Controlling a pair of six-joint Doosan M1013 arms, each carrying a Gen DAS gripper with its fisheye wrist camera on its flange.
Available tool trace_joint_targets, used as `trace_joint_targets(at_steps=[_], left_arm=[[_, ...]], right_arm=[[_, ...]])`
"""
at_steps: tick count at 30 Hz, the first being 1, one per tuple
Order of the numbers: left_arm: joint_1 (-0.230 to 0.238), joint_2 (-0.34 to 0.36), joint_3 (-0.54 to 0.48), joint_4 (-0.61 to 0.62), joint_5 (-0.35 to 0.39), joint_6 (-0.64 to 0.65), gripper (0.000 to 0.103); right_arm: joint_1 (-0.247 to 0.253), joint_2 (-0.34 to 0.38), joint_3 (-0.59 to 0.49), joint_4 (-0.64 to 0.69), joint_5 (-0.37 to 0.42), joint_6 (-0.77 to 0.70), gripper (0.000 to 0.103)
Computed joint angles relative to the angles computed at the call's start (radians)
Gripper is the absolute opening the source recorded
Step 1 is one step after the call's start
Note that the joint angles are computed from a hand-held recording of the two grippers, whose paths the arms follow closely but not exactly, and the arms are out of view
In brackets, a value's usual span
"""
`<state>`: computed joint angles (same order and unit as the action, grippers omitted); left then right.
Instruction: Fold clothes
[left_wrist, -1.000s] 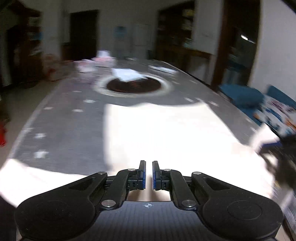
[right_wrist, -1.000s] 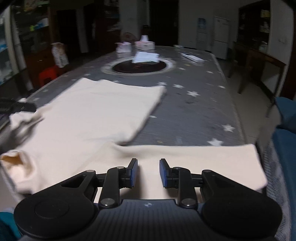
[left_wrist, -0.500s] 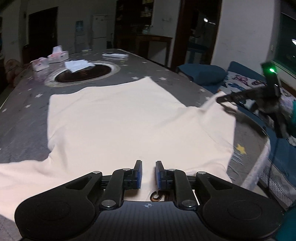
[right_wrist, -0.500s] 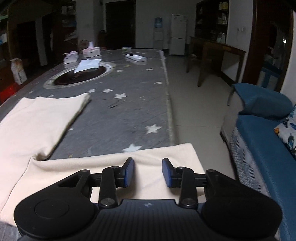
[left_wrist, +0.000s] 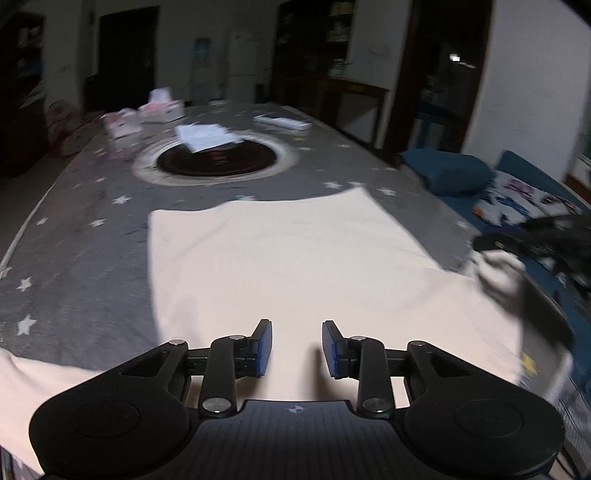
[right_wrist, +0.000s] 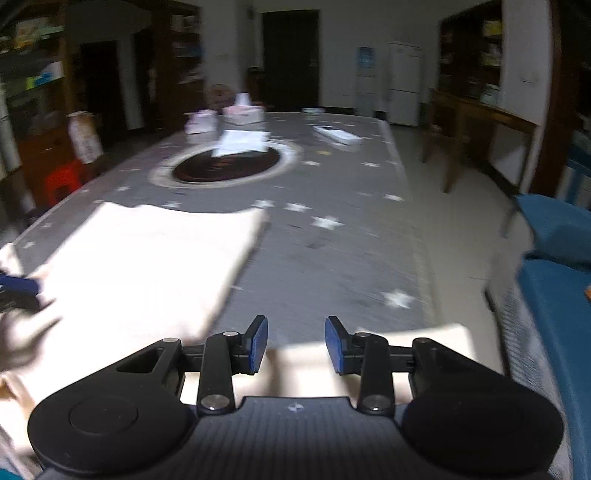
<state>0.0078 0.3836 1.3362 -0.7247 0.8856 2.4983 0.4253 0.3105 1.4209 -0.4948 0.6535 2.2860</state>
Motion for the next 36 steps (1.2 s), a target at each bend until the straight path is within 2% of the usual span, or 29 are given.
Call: trace_joint_targets(at_steps=[6,10,16,21,23,28,33,35,36], left_arm=[[-0.003,0.069,-0.103,0.132,0.011,-0.184,0.034],[0.001,0.099,-0.145,0.165,0.024,-0.224,0.035],[-0.012,0.132,-0.205,0.234,0.026,-0.279,0.038],[-0.023,0.149,-0.247,0.297,0.023,-0.335,0.041],[-0.033,0.152,-0.260,0.336,-0.002,-0.347,0.046],[-0.056,0.190,-0.317,0.426,-0.051,-0.412,0.046],[-0.069,0.252,-0.398,0.503,-0.024,-0.508,0.045],[-0.066,0.268,-0.416,0.485,-0.017,-0.496,0.038],[-0.064,0.271,-0.418,0.469,-0.022,-0.481,0.030]], right_arm=[[-0.005,0.062,-0.097,0.163,-0.015,-0.188,0.034],[-0.010,0.100,-0.150,0.251,-0.011,-0.291,0.034],[-0.018,0.161,-0.224,0.335,0.046,-0.393,0.034],[-0.025,0.185,-0.259,0.347,0.075,-0.415,0.034],[-0.028,0.192,-0.274,0.347,0.080,-0.422,0.034],[-0.040,0.226,-0.328,0.306,0.097,-0.392,0.034],[-0.054,0.260,-0.371,0.268,0.113,-0.324,0.034],[-0.062,0.273,-0.385,0.264,0.119,-0.297,0.034],[-0.065,0.279,-0.391,0.268,0.122,-0.292,0.034]])
